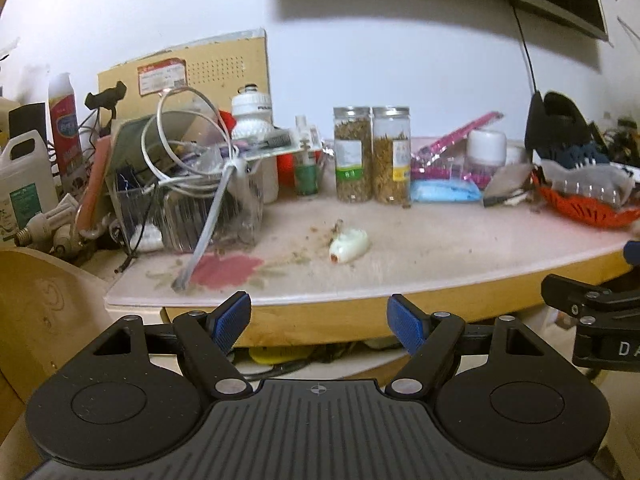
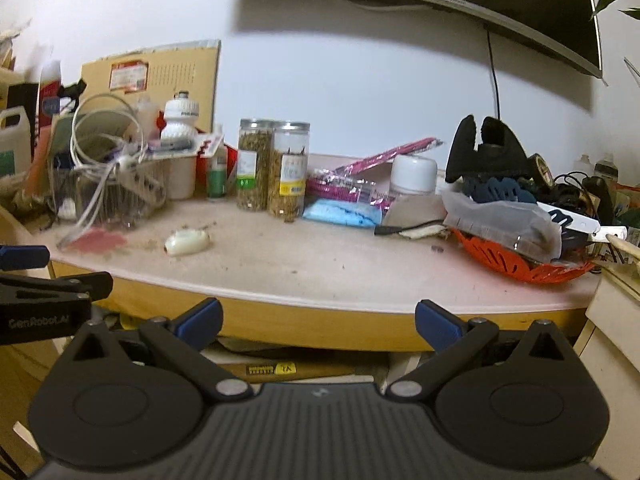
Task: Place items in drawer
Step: 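Raise the left gripper toward the white egg-shaped object on the countertop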
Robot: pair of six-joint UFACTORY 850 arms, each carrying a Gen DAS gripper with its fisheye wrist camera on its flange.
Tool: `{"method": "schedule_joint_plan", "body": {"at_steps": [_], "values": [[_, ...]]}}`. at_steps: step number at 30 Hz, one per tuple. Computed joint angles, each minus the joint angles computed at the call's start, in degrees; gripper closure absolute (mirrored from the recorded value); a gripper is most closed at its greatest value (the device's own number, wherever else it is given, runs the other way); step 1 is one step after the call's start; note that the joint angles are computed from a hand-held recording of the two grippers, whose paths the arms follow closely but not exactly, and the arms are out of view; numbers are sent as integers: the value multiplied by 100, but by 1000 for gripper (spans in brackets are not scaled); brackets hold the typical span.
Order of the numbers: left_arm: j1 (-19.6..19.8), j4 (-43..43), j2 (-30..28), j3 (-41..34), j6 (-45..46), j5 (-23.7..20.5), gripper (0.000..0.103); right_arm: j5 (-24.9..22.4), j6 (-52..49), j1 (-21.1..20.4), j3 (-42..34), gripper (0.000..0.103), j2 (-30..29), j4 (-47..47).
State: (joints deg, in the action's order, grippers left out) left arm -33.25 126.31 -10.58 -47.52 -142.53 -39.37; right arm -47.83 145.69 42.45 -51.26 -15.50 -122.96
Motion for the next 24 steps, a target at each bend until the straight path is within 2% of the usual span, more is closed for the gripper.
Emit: {"method": "schedule_joint_plan", "body": {"at_steps": [9,24], "values": [[46,47,32,-12,-206,-10,28,-163,219,5,87,0,88,-148],[156,102,-96,-127,-300,143,28,-76,213,-14,67,0,74,-192]]}}
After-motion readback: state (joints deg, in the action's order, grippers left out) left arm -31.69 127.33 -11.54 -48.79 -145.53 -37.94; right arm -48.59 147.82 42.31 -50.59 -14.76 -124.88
